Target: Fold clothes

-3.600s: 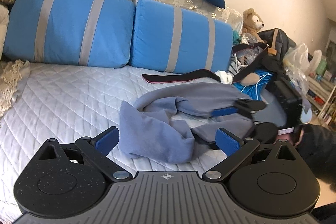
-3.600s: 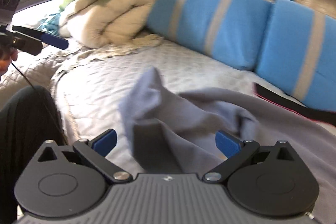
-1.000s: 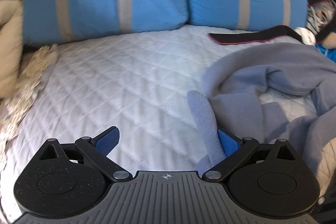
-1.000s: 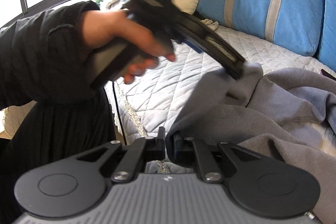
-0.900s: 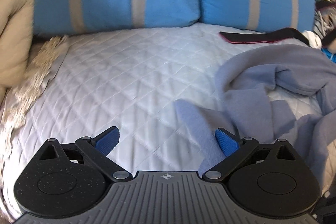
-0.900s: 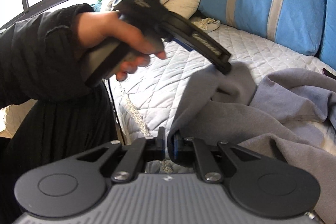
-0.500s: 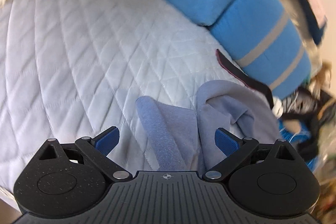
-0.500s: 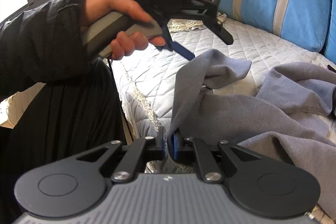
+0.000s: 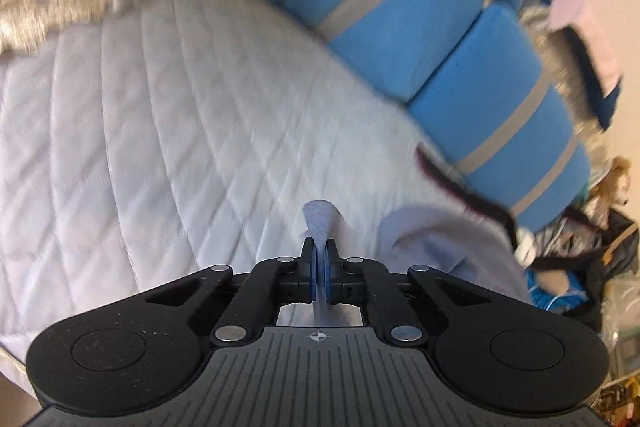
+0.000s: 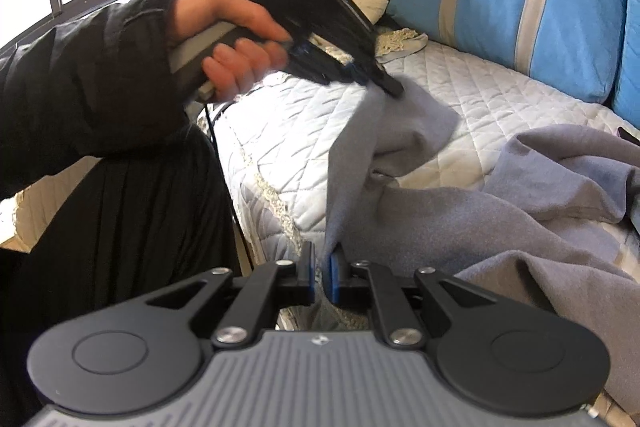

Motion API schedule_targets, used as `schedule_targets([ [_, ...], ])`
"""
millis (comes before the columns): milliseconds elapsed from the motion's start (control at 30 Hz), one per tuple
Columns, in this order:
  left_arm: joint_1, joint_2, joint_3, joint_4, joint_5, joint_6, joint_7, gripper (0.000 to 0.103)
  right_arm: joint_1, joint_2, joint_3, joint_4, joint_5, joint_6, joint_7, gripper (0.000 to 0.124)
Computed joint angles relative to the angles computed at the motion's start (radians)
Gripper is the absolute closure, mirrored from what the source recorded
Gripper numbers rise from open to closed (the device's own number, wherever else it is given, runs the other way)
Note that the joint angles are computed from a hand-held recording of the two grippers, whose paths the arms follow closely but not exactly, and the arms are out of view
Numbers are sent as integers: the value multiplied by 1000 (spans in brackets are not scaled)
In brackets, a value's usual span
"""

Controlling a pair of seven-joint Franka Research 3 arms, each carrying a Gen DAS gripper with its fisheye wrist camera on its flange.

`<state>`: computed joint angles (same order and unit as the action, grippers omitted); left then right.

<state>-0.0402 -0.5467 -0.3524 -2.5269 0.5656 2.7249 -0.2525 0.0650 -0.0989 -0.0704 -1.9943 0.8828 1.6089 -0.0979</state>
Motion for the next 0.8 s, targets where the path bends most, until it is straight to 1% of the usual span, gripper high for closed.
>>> schedule_targets([
  [100, 8, -70, -19, 5, 40, -63, 22, 100, 5, -12, 2, -8, 30, 1, 7, 124],
  [200, -1, -118, -20, 15, 61, -110, 63, 100, 15, -30, 6, -22, 60, 9, 13, 123],
  [300, -4, -154, -27, 29, 84, -144, 101, 100, 29, -49, 10, -41, 84, 21, 18, 116],
  [333, -6, -161, -29, 35, 91, -154, 117, 100, 34, -58, 11, -52, 94, 32, 18, 112],
  [367, -8, -167, -30, 42, 98, -163, 134, 100, 39, -68, 13, -64, 101, 45, 19, 102],
  [400, -12, -175, -29, 46, 102, -172, 152, 100, 44, -77, 14, -74, 104, 57, 22, 97],
  [433, -23, -184, -23, 44, 97, -183, 174, 100, 49, -82, 13, -77, 105, 60, 24, 84],
  [467, -36, -193, -16, 40, 86, -198, 194, 100, 51, -87, 10, -79, 105, 58, 25, 63],
  [500, -48, -204, -8, 35, 74, -214, 216, 100, 52, -88, 4, -77, 102, 45, 25, 57],
  [533, -63, -216, 1, 25, 58, -231, 238, 100, 51, -85, -3, -68, 97, 24, 25, 47],
  [567, -76, -228, 10, 13, 41, -247, 258, 100, 48, -82, -9, -61, 90, 7, 26, 40],
  [633, -104, -254, 27, -13, -2, -284, 292, 100, 38, -80, -17, -49, 69, -8, 32, 35],
  [800, -172, -317, 59, -92, -125, -377, 343, 100, 2, -62, -34, -17, 10, -24, 57, 30],
])
